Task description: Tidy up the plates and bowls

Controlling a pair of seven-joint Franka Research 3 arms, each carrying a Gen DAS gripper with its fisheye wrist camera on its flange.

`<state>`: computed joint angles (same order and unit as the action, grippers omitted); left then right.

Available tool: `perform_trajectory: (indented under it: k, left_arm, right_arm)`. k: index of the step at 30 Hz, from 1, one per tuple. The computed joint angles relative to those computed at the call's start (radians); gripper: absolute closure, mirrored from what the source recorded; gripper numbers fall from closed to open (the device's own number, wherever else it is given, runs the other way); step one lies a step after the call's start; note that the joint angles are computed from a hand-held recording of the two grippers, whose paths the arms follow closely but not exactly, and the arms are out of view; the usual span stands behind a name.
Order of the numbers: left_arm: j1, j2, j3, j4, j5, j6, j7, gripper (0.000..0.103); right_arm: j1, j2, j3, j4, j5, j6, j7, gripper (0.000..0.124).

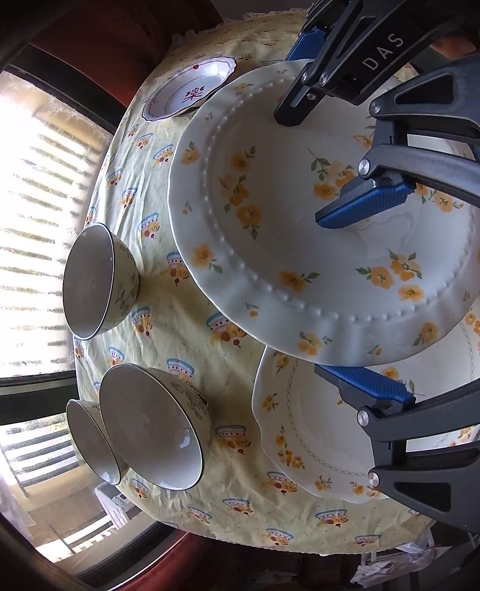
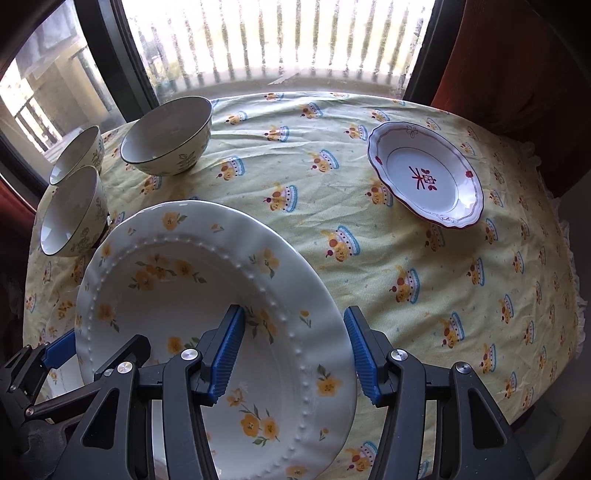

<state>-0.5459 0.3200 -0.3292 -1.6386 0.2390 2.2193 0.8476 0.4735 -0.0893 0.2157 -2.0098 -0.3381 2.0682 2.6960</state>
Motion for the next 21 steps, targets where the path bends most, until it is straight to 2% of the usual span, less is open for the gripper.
perform_trajectory:
  k: [9, 21]
  left_arm:
    - [0.069, -0.109, 0.001, -0.167, -0.071, 0.043, 0.051, 0.030]
    - [0.127, -0.192, 0.009, -0.312, -0.152, 0.083, 0.137, 0.030]
  right_arm:
    - [0.065, 0.113, 0.007, 0.118, -0.021, -0.021, 0.043, 0.065]
    - [0.165, 0.245, -0.024, 0.249, -0.022, -0.068, 0.082, 0.065]
